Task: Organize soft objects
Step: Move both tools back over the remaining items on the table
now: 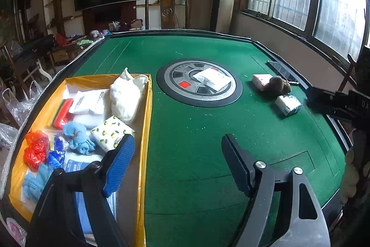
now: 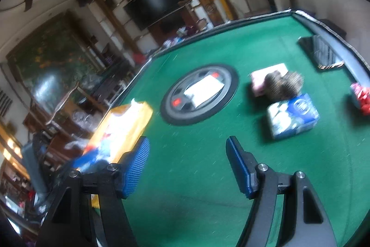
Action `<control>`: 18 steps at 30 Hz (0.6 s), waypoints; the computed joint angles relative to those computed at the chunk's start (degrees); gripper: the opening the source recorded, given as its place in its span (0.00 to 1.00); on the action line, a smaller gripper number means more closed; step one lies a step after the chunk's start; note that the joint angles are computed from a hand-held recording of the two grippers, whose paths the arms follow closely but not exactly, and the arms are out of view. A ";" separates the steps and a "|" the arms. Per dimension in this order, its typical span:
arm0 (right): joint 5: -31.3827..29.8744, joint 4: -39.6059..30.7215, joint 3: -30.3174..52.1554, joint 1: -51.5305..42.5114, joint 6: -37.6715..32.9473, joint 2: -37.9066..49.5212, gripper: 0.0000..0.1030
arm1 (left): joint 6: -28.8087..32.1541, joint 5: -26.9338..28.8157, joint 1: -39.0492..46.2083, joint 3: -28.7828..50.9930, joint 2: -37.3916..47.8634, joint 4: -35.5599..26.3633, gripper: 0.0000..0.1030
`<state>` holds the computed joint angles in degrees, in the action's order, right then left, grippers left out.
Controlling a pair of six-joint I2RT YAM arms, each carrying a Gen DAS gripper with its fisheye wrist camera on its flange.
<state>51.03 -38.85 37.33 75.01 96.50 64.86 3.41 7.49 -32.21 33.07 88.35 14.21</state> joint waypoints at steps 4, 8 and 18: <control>1.35 -5.61 0.64 -3.25 -0.04 -2.38 0.72 | 0.24 -4.55 -4.70 1.01 1.27 -2.24 0.75; 0.58 -5.03 -2.14 -9.53 -3.41 -8.15 0.72 | -0.52 -8.03 -8.68 3.41 4.94 -3.94 0.75; -9.65 3.30 -8.15 -30.88 -21.18 -19.68 0.72 | -2.61 -12.19 -13.27 12.68 15.93 -8.28 0.75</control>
